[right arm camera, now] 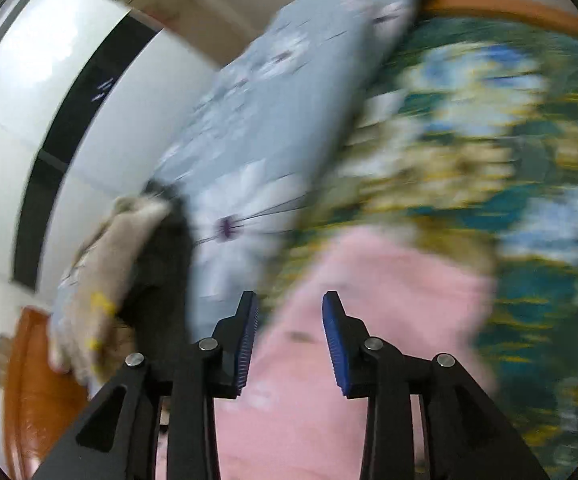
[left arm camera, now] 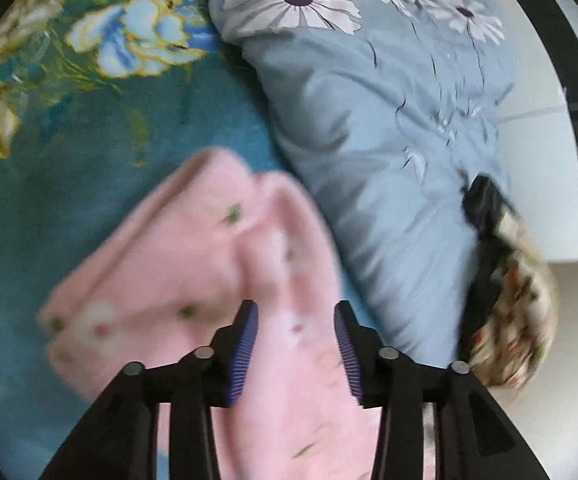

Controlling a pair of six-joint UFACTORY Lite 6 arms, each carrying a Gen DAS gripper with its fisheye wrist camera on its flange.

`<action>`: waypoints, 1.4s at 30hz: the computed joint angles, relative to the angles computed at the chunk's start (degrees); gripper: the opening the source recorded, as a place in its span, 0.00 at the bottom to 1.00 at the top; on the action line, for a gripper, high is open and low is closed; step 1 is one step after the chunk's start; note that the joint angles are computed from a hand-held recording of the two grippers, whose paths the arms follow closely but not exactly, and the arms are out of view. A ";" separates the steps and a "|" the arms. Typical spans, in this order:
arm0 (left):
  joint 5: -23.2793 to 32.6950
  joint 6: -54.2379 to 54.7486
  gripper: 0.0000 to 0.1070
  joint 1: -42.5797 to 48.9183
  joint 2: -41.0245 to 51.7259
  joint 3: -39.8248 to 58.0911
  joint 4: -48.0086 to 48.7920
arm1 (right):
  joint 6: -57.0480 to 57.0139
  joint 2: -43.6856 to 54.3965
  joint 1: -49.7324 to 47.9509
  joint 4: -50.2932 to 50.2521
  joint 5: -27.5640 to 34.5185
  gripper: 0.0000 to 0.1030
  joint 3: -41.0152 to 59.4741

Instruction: Fold clothes

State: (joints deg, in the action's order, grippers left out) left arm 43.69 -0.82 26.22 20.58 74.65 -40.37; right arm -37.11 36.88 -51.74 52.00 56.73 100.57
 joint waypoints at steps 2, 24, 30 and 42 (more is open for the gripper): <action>-0.16 0.10 0.46 0.04 -3.74 -4.13 3.04 | -1.66 -1.14 -4.14 0.38 -0.15 0.34 -5.07; 2.41 0.20 0.46 -9.16 -6.54 -8.10 4.97 | -1.51 -1.08 -2.91 11.35 6.06 0.07 4.04; 3.25 -2.39 0.46 -10.92 -5.92 -7.73 7.31 | 2.04 7.92 -1.44 1.34 1.96 0.07 11.68; 3.29 -7.05 0.46 -1.01 -15.67 -16.39 13.70 | 1.45 11.37 -4.00 -0.70 -2.21 0.43 2.68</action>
State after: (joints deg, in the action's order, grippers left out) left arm 46.97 -7.86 25.21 4.91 58.26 -26.67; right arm -35.66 48.25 -55.74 51.30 54.52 103.25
